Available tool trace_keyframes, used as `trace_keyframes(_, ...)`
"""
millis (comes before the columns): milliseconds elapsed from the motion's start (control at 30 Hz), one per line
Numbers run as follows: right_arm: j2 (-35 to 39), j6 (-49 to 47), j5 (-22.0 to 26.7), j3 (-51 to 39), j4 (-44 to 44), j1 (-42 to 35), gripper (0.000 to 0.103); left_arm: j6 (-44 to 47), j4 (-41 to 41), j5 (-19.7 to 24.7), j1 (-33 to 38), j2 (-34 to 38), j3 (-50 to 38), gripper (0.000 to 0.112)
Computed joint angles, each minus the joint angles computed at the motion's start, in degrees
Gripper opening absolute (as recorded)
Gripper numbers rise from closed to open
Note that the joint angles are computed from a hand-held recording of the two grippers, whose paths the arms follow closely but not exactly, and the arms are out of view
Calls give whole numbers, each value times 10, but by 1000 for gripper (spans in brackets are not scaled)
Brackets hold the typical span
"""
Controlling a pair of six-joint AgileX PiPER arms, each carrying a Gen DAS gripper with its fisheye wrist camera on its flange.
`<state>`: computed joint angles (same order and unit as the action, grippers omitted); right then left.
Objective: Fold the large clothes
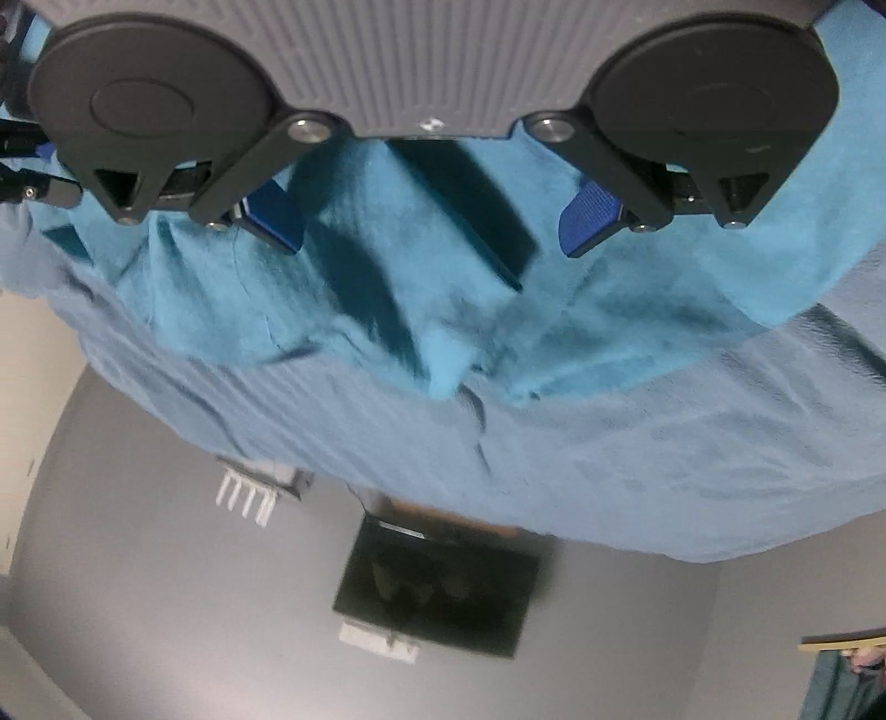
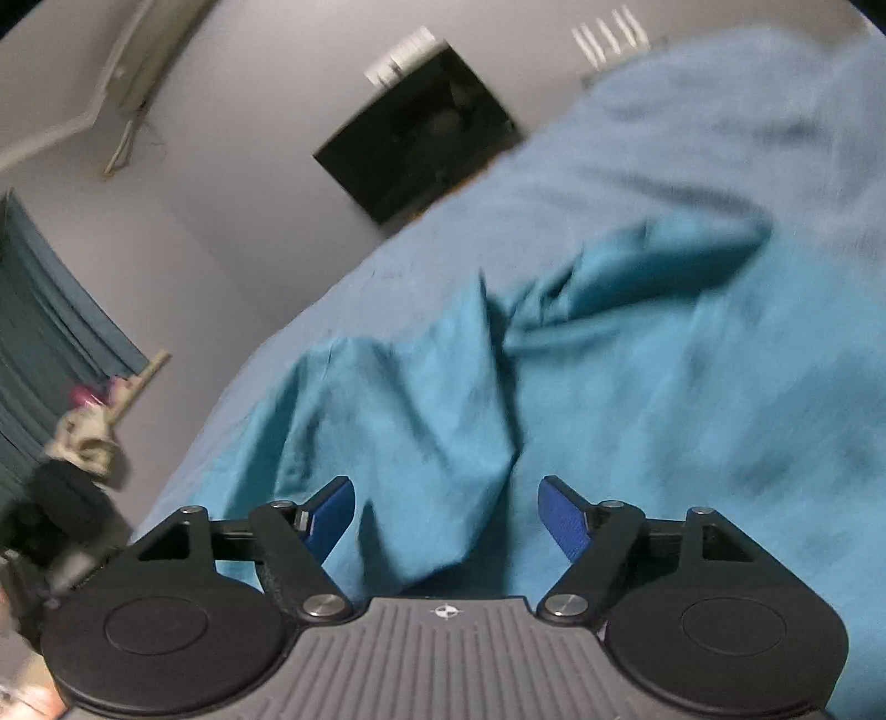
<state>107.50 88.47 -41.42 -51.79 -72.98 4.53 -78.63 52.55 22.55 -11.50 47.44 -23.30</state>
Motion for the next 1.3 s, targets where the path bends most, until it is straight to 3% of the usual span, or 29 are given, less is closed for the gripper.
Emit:
trace_keyframes(33, 19, 15, -35, -10, -15, -7, 39, 15, -10, 2, -2, 2, -3, 97)
trace_keyframes(100, 13, -25, -43, -3, -8, -3, 13, -8, 22, 1, -6, 15, -12, 97)
trace_keyframes(200, -32, -103, -25, 26, 39, -4, 7, -79, 101, 53, -67, -1, -14, 97)
trace_keyframes(300, -81, -152, 40, 42, 58, -12, 9, -126, 156, 141, -161, -8, -22, 97)
trace_keyframes(367, -90, -146, 104, 34, 24, -1, 19, -145, 184, 174, -198, 5, -27, 97)
trace_keyframes(400, -84, -148, 122, 34, 21, 7, 30, -153, 196, 189, -214, 14, -30, 97)
trace_keyframes(433, -83, -173, 143, 39, 41, 18, 45, -155, 202, 201, -227, 20, -34, 97)
trace_keyframes(500, -107, -278, 174, 62, 142, 40, 58, -171, 224, 217, -250, 34, -39, 97)
trace_keyframes(533, -122, -335, 176, 72, 191, 49, 59, -176, 227, 227, -263, 40, -44, 97)
trace_keyframes(667, -130, -555, 144, 73, 385, 94, 59, -190, 255, 203, -263, 75, -74, 97)
trace_keyframes(800, -94, -671, 131, 35, 458, 145, 51, -208, 286, 163, -270, 95, -76, 97)
trace_keyframes(867, -68, -736, 131, 13, 508, 170, 49, -184, 278, 108, -247, 111, -74, 95)
trace_keyframes(967, -24, -739, 168, -37, 500, 196, 43, -27, 149, 40, -201, 155, -94, 74)
trace_keyframes(1033, 5, -780, 219, -73, 533, 217, 43, 82, 50, 28, -181, 190, -108, 70)
trace_keyframes(1100, 39, -831, 258, -105, 579, 231, 41, 130, -4, 12, -164, 215, -110, 70)
trace_keyframes(1167, 57, -912, 292, -121, 659, 234, 41, 114, 16, 5, -163, 237, -105, 70)
trace_keyframes(1300, 83, -932, 251, -112, 679, 224, 43, -45, 162, 36, -214, 252, -80, 70)
